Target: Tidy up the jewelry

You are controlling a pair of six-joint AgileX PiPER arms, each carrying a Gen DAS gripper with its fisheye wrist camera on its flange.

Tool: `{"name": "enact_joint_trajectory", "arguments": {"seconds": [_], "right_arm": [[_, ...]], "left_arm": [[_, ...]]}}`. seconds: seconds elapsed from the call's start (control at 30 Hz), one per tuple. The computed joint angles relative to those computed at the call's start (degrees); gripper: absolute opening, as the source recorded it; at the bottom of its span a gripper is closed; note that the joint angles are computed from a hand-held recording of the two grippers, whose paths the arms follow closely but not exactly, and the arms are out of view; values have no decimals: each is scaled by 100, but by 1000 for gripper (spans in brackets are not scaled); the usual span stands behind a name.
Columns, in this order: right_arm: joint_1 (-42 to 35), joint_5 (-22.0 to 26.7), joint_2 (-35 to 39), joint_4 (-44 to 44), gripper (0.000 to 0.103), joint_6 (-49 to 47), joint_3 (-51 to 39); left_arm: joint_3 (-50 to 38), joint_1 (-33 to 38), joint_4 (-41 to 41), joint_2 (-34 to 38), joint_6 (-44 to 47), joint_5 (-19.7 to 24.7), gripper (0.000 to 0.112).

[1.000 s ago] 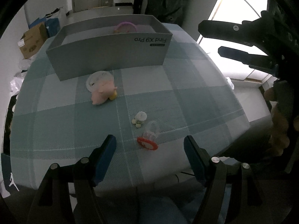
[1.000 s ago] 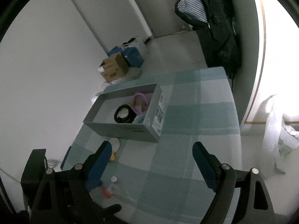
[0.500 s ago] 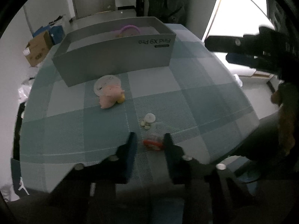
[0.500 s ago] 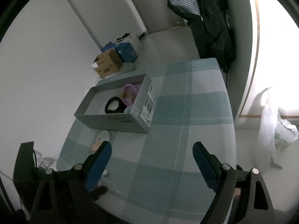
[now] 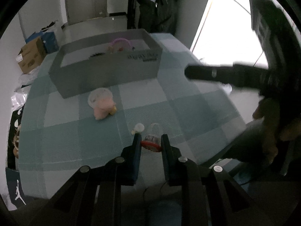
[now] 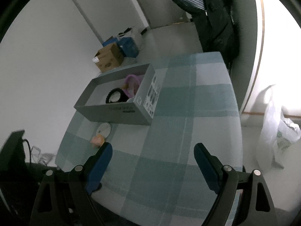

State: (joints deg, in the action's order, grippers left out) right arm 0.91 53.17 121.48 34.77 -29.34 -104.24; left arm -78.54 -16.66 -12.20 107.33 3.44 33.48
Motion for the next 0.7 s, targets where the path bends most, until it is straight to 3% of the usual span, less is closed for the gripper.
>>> {"name": "enact_joint_trajectory", "arguments": {"seconds": [0.27, 0.5, 0.7], "right_arm": [[212, 36, -53, 49, 88, -365, 228], [761, -186, -303, -61, 84, -1301, 745], [1084, -219, -221, -239, 67, -1527, 829]], "left_arm": [[163, 703, -1277, -324, 764, -201, 16], [250, 1102, -1632, -380, 920, -354, 16], [177, 1271, -1820, -372, 1134, -397, 16]]}}
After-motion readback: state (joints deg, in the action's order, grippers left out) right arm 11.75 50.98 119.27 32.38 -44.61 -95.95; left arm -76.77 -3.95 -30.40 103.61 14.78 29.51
